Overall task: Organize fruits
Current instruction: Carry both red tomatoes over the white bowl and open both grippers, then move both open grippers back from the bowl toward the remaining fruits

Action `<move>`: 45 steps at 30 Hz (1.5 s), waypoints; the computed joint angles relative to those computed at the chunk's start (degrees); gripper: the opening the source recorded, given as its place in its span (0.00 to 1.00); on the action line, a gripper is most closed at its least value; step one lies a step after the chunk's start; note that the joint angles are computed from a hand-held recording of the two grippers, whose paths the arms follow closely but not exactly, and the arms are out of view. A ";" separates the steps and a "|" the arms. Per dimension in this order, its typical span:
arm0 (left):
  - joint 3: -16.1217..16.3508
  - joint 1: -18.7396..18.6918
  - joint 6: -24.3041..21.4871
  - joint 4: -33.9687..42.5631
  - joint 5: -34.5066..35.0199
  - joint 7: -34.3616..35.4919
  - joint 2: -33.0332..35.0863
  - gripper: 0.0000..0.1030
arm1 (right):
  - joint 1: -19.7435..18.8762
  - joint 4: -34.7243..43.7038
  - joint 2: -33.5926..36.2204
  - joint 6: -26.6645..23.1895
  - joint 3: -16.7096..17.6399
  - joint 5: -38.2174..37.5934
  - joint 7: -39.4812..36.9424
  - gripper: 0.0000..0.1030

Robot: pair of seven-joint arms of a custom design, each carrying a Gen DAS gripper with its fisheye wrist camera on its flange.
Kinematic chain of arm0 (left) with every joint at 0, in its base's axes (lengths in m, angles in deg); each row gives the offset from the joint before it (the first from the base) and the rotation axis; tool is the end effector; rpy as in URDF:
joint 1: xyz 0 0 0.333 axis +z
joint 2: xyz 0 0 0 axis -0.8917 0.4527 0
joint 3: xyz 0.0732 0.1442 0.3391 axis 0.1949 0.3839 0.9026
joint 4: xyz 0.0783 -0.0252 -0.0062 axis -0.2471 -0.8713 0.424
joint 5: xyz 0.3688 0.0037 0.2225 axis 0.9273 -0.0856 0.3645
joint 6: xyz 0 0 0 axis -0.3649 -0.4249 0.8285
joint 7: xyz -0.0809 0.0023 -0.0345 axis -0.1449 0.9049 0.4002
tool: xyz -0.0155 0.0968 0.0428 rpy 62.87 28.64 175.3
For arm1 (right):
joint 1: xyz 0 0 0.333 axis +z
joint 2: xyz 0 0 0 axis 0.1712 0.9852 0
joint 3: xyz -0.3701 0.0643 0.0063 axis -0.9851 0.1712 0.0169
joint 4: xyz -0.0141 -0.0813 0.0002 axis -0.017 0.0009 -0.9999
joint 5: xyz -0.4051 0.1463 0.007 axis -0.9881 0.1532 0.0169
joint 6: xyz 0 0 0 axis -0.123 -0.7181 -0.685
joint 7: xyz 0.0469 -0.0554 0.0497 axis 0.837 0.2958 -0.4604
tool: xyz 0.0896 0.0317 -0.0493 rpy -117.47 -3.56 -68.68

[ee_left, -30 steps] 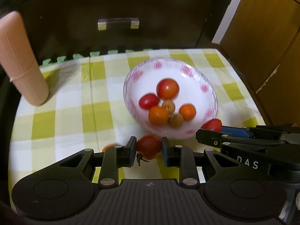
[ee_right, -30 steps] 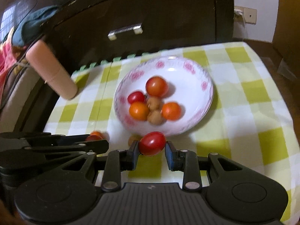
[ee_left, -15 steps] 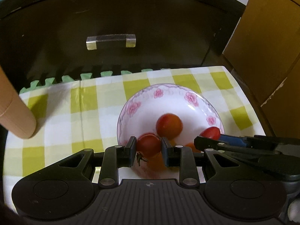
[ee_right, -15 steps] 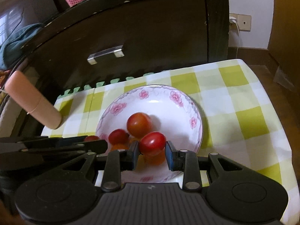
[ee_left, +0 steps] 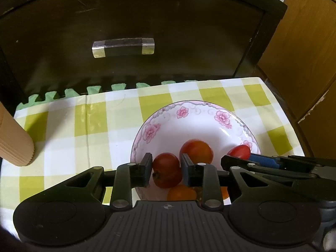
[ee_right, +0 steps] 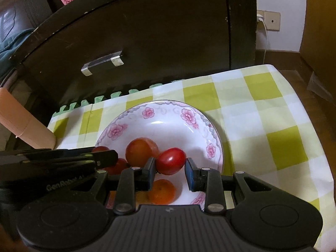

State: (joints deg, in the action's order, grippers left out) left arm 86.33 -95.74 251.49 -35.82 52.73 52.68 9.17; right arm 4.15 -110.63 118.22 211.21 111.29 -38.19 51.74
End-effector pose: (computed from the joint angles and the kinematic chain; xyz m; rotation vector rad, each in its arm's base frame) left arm 0.6859 -0.3748 0.3316 -1.9339 1.9383 -0.7428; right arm 0.7009 0.1550 0.3209 -1.8634 1.7171 -0.2526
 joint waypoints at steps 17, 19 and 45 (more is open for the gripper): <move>3.08 -3.04 1.52 -2.77 3.03 -4.12 -2.81 0.56 | -1.84 -1.51 -1.06 1.87 1.98 0.07 0.82 0.29; 3.57 -3.50 1.76 -3.74 4.04 -5.11 -3.66 0.56 | -2.07 -2.24 -1.79 2.35 2.32 0.10 1.08 0.29; -0.26 -0.70 -0.28 -15.54 26.44 -23.63 -14.20 0.59 | -8.17 -13.41 -10.76 4.07 11.81 6.23 -3.56 0.29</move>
